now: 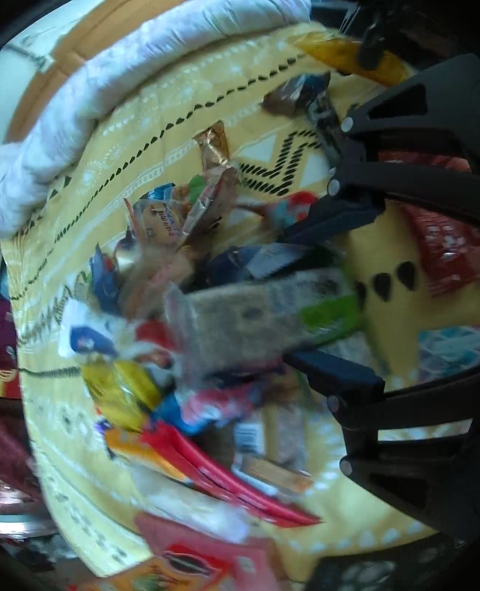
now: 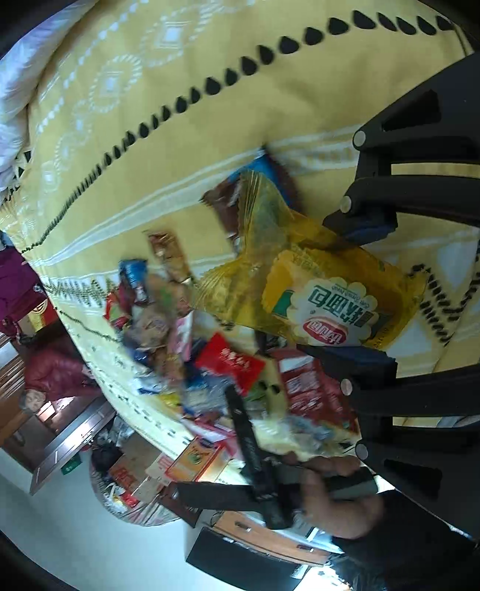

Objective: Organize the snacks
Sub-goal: 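Grasp a yellow snack bag from the pile with the right tool, then grasp the white-and-green Wafer bar with the left tool while the right tool holds the yellow bag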

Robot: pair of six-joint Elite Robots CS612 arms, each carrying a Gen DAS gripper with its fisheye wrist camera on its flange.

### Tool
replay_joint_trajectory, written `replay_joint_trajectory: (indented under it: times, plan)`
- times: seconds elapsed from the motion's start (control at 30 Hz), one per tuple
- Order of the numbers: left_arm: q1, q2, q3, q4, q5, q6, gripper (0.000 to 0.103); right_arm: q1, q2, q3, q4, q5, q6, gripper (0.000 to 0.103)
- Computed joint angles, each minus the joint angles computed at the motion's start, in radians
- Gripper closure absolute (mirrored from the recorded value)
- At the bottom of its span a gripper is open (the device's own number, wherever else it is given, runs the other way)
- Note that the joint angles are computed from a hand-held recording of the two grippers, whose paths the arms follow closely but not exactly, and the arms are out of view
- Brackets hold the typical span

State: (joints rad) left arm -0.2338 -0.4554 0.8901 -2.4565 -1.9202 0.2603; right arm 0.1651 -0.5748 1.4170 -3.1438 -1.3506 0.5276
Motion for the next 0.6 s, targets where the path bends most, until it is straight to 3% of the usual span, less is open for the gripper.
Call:
replay_joint_trajectory:
  times: [0.1,0.17,0.2,0.37,0.43,0.5,0.6]
  plan:
    - [-0.006,0.016,-0.015,-0.019,0.027,-0.013,0.035,-0.005,0.006,0.003,0.001,0.018,0.002,0.053]
    - [-0.001,0.025,-0.028,-0.005,0.0,-0.01,0.045,-0.006,0.014,-0.004,-0.007,0.027,0.002,0.053]
    - [0.006,0.03,-0.041,0.009,-0.024,-0.005,0.062,-0.006,0.008,0.005,-0.014,0.026,-0.002,0.053]
    - [0.034,-0.058,0.088,-0.074,-0.108,0.065,0.064,0.007,-0.006,0.012,-0.029,0.0,-0.068,0.054]
    - [0.049,-0.104,0.137,-0.018,-0.124,0.111,0.064,0.016,-0.012,0.014,-0.013,-0.017,-0.099,0.054]
    - [0.06,-0.145,0.17,0.103,-0.098,0.179,0.064,0.026,-0.018,0.014,0.026,-0.023,-0.139,0.054]
    - [0.077,-0.162,0.175,0.256,-0.09,0.242,0.063,0.044,-0.024,0.011,0.082,-0.056,-0.194,0.054]
